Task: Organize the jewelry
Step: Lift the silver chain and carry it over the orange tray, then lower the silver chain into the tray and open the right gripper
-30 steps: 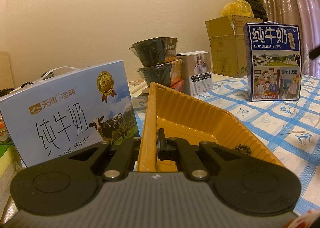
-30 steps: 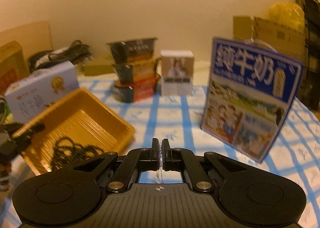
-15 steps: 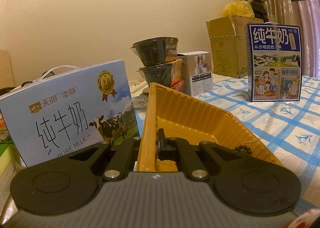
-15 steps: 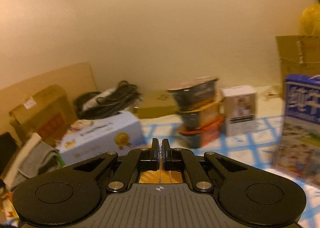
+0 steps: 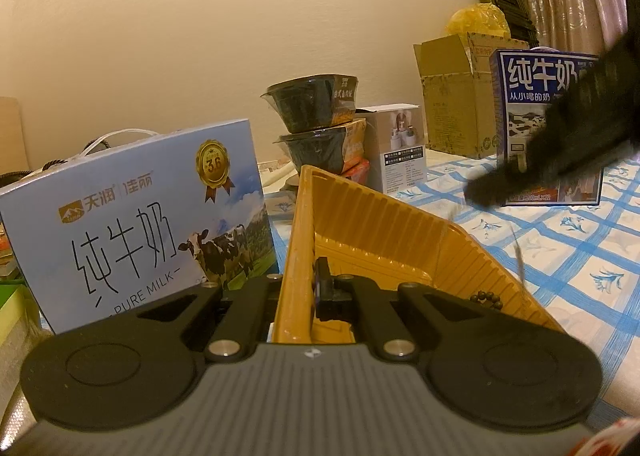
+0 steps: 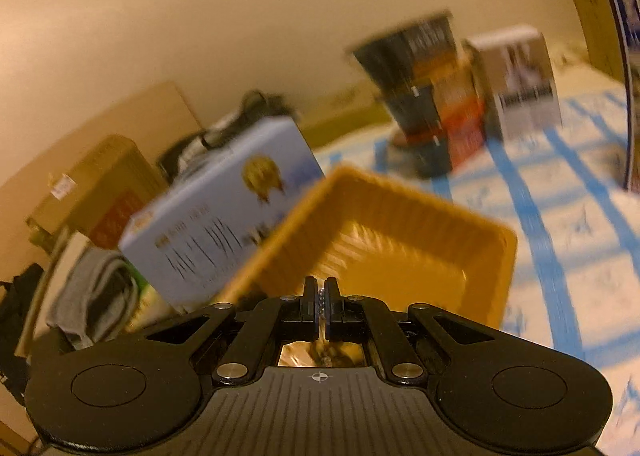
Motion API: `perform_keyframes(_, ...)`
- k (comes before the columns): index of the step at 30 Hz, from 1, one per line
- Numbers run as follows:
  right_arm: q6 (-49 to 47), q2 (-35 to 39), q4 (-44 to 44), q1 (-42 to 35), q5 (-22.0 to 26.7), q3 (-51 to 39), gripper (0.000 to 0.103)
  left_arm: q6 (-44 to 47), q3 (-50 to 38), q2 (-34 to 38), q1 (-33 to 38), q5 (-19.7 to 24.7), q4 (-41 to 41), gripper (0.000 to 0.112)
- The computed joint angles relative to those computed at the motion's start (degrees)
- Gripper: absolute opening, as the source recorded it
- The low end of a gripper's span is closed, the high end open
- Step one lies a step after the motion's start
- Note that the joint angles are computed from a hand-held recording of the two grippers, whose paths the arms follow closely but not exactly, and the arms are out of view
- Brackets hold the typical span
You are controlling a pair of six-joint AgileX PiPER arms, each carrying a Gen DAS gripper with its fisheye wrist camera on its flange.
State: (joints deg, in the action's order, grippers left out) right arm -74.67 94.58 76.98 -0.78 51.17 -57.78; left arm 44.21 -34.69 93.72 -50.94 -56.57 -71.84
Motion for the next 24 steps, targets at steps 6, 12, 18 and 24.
perform_keyframes(6, 0.5, 1.4, 0.0, 0.1, -0.2, 0.3, 0.002, 0.2, 0.0, 0.0, 0.0, 0.0, -0.1, 0.003)
perform_keyframes(12, -1.1, -0.2, 8.5, -0.8, 5.8, 0.4, 0.002, 0.4, 0.0, 0.0, -0.1, 0.0, -0.2, 0.003)
perform_keyframes(18, -0.4, 1.9, 14.9, -2.9, 10.1, 2.2, 0.002, 0.1, 0.0, 0.1, -0.1, 0.0, -0.1, 0.003)
perform_keyframes(24, 5.1, 4.5, 3.9, 0.3, -2.8, 3.5, 0.002, 0.1, 0.0, 0.0, 0.1, 0.1, -0.1, 0.003)
